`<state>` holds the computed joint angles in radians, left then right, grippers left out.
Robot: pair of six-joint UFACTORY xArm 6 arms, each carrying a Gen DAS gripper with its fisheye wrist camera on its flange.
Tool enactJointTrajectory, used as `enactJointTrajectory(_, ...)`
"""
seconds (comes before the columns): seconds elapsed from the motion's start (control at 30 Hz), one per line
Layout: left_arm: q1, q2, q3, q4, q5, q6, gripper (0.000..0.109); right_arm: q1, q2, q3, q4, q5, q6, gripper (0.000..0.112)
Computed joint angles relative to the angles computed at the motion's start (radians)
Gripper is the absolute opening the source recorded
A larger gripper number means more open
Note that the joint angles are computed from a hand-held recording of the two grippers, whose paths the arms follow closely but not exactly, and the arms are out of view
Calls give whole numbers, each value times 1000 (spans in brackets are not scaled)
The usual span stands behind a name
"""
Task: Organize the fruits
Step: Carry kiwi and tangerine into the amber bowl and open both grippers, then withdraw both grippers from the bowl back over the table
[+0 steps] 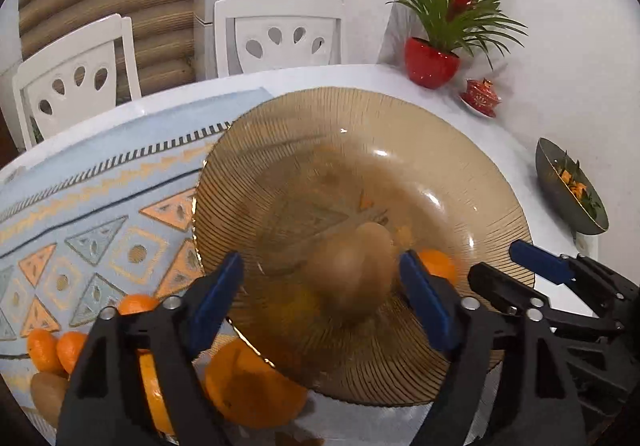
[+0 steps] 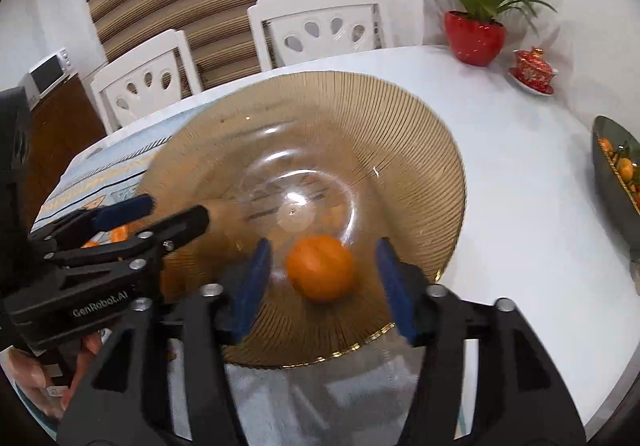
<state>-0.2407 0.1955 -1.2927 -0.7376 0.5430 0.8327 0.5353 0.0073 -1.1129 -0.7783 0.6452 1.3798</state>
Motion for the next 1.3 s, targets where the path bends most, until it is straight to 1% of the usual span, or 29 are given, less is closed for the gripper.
enactJointTrajectory(0.07,4,6,-11,7,24,-10,81,-3,-11,11,-5,-10,10,61)
enactJointTrajectory(0.17,-1,-2,3,7,6,-1,81,-9,-15,22,7,-19,10,61)
enactJointTrajectory(0.27,-3,-17,16,-6,10,19,80,-10,-24,34,6,-27,22,61)
enactJointTrajectory(0.37,10,-51,41,-62,23,64,80,-5,-43,46,3,-32,36,61)
enactJointTrajectory(0.47,31,-122,98,-124,17,123,80,18,-65,44,-21,-8,53,60)
enactJointTrajectory(0.57,64,-220,172,-179,0,182,80,64,-82,26,-55,22,65,61)
enactJointTrajectory(0.63,88,-287,217,-199,-12,202,82,111,-86,-2,-82,63,71,61)
enactJointTrajectory(0.77,155,-436,321,-239,-41,265,89,190,-77,-54,-114,107,78,61)
enactJointTrajectory(0.8,175,-484,361,-244,-65,278,91,210,-73,-67,-122,119,83,63)
enactJointTrajectory(0.87,212,-556,427,-249,-91,289,96,258,-58,-92,-142,139,105,67)
enactJointTrajectory(0.93,275,-625,505,-245,-88,290,97,307,-26,-115,-170,157,142,72)
enactJointTrajectory(1.0,315,-659,571,-215,-121,286,97,350,27,-143,-194,164,181,73)
enactJointTrajectory(1.07,358,-669,634,-212,-168,311,97,379,87,-184,-190,182,193,73)
enactJointTrajectory(1.13,399,-652,659,-240,-185,347,97,401,158,-231,-174,178,192,74)
enactJointTrajectory(1.17,418,-638,656,-258,-177,363,98,412,184,-251,-180,181,189,75)
enactJointTrajectory(1.2,429,-618,651,-266,-171,361,98,420,200,-265,-185,193,187,78)
enactJointTrajectory(1.23,446,-585,638,-282,-162,360,98,434,235,-300,-186,235,177,83)
enactJointTrajectory(1.27,449,-563,633,-292,-169,352,98,441,265,-330,-172,269,158,86)
enactJointTrajectory(1.3,453,-544,626,-302,-172,350,98,439,280,-342,-153,280,143,89)
